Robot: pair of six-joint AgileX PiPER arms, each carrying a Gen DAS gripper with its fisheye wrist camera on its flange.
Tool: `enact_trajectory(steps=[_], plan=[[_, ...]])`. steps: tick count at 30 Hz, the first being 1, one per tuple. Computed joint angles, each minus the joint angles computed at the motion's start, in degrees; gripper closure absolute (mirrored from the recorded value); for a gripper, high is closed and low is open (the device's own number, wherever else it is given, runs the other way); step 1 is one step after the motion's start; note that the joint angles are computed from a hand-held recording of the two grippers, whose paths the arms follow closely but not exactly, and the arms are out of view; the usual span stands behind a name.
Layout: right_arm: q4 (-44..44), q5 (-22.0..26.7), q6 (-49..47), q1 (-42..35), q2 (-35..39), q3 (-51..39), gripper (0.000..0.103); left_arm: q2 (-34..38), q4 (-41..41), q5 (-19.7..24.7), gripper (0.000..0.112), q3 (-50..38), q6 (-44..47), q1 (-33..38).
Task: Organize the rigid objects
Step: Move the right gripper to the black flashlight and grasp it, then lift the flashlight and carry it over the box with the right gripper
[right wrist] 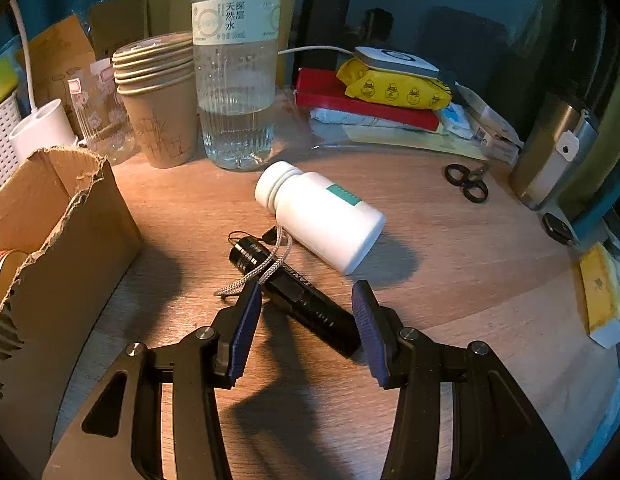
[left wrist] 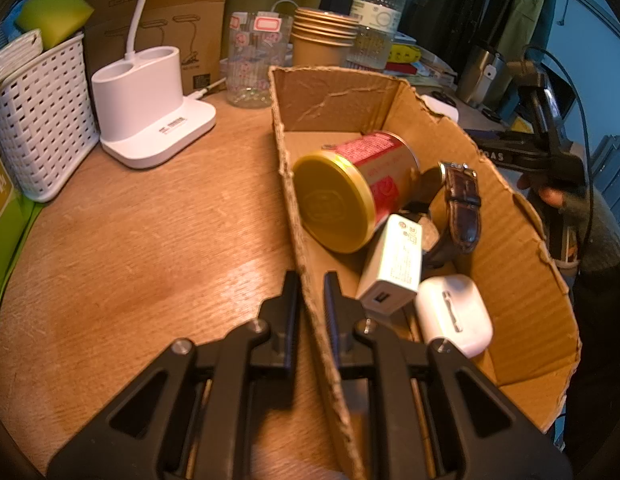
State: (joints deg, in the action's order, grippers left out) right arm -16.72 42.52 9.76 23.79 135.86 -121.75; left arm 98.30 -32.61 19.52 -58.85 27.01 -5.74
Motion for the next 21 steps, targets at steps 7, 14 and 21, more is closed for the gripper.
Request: enact_trajectory(steps=[7, 14, 21], plan=[[-1.4, -0.9, 0.7, 0.5, -0.3, 1.6, 0.057, 0.0, 0.0, 0.0, 0.099, 0.0, 0.0, 0.0], [-4.8, -2.0, 1.6, 2.0, -1.5, 4.2, 0.080, 0.0, 0.0, 0.0, 0.099, 0.0, 0.0, 0.0], [-10.4, -5.5, 6.1, 3.6, -4.2, 9.9, 0.082, 0.0, 0.0, 0.0, 0.099, 0.0, 0.0, 0.0]])
